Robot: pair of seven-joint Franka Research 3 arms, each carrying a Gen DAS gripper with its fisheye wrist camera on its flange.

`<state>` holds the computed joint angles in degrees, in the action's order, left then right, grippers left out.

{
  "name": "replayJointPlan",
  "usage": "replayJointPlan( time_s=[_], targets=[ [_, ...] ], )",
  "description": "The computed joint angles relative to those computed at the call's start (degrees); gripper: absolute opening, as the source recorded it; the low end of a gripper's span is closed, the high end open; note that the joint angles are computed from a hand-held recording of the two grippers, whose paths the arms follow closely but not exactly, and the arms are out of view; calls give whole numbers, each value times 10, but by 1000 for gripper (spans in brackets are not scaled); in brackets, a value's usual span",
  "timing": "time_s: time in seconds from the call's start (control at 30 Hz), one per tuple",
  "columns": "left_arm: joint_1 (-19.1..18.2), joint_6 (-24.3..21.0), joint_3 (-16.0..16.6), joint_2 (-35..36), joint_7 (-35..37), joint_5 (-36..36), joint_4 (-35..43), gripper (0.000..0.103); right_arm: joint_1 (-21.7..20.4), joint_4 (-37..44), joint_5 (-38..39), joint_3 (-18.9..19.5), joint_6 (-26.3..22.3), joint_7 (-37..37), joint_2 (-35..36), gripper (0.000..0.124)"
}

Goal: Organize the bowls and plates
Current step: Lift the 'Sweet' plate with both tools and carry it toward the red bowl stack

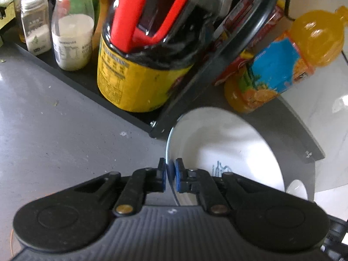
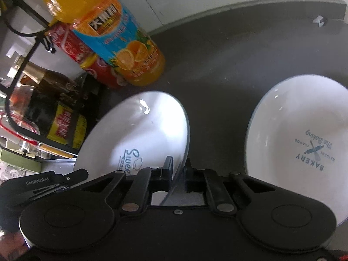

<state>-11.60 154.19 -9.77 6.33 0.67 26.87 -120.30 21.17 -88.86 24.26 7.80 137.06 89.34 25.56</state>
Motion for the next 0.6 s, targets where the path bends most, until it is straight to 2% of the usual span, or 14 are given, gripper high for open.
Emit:
replayJointPlan(
  time_s=[0.43,0.6],
  targets=[
    [-25,-58,-19,-26,-77,50,1,3,-18,-65,23,2,16,-50,-52,10],
    [-29,-53,-21,-22,-113,47,-8,2,-23,-78,36,1,9,-68,-60,10]
  ],
)
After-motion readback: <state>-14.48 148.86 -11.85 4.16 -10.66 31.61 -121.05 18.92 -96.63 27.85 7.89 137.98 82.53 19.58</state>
